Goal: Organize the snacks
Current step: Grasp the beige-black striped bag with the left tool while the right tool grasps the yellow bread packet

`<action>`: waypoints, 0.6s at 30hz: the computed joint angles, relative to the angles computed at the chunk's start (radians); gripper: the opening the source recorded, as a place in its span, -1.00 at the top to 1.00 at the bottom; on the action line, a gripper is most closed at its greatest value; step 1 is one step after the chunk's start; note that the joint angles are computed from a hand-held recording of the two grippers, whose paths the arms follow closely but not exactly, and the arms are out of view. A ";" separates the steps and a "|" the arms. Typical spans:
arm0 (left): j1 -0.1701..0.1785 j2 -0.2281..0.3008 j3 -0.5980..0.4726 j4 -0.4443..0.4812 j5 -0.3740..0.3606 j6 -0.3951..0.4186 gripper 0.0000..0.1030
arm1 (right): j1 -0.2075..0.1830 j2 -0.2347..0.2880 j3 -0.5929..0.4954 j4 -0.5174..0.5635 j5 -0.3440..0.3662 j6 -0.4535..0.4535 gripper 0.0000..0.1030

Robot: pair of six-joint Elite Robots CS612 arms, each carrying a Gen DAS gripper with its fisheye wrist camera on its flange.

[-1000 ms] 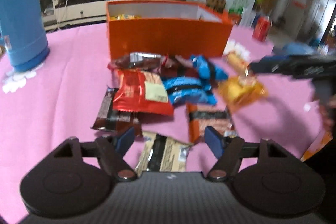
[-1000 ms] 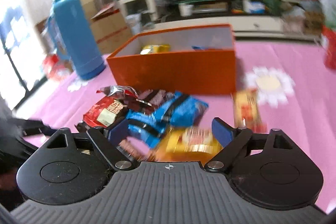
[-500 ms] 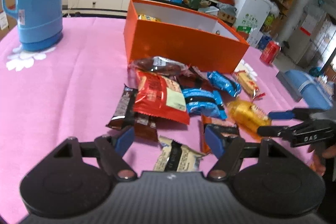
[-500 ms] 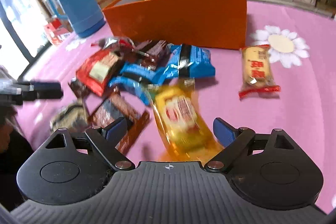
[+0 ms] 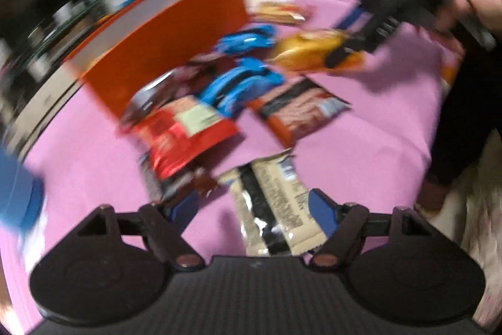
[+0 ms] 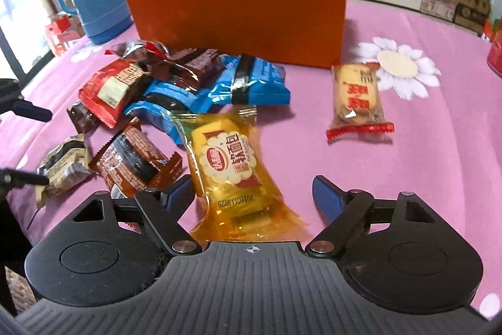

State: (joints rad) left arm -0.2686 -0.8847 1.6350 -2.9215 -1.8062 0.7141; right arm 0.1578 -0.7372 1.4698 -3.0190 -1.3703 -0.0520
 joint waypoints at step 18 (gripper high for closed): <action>-0.008 0.034 -0.024 0.013 0.042 -0.371 -0.49 | 0.000 0.018 -0.012 -0.031 0.016 0.045 -0.45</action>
